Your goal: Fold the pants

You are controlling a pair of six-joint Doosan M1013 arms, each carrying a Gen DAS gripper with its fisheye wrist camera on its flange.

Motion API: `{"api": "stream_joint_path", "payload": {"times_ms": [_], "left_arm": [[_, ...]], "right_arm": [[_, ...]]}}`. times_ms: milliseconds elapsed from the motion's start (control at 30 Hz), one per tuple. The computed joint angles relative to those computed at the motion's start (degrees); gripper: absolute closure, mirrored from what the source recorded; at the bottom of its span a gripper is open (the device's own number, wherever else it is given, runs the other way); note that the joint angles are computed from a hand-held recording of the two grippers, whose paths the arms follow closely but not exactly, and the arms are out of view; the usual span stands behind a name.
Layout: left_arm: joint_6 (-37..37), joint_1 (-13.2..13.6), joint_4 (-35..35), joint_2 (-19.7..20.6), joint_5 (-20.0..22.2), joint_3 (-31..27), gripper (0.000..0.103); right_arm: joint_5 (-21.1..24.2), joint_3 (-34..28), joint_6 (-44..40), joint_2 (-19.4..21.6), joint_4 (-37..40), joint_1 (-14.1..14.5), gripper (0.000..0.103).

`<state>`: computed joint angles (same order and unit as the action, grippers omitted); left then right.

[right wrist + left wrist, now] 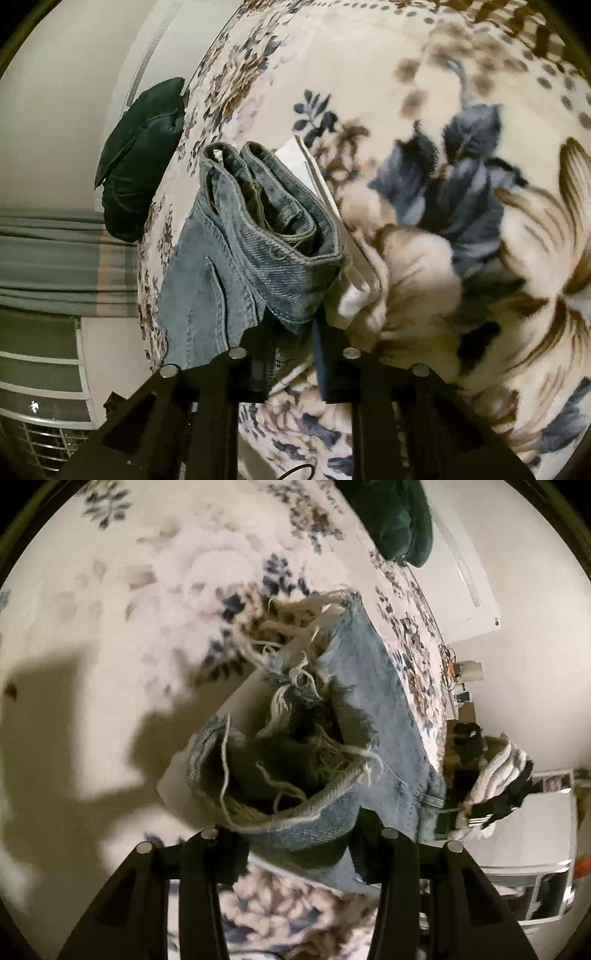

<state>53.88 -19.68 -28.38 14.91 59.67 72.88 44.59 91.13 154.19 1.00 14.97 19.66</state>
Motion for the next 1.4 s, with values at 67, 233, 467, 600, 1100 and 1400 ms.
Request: {"api": "stream_joint_path", "payload": {"times_ms": [67, 233, 467, 600, 1100, 1400], "left_arm": [[0.4, -0.2, 1.6, 0.7, 0.2, -0.9, 0.072], [1.2, -0.5, 3.0, 0.6, 1.2, -1.0, 0.072], [0.1, -3.2, 14.0, 0.0, 12.5, -5.4, 0.042], [3.5, -6.8, 26.7, 0.1, 17.6, -9.1, 0.012], [11.1, -15.6, 42.8, -3.8, 28.8, -18.0, 0.005], [10.5, -21.0, 46.9, -6.8, 35.8, -27.7, 0.005]], "right_arm": [[-0.3, 0.2, 0.5, -0.5, -0.7, 0.5, 0.090], [2.5, -1.6, -0.4, 0.3, -2.1, 1.2, 0.090], [14.4, -7.4, -2.4, 2.7, -7.4, 2.4, 0.081], [27.8, -15.6, -5.1, 5.8, -17.4, 6.4, 0.042], [54.8, -38.4, -13.9, 12.0, -40.8, 19.1, 0.001], [66.1, -56.1, -17.1, 13.9, -50.3, 28.4, 0.001]]}}
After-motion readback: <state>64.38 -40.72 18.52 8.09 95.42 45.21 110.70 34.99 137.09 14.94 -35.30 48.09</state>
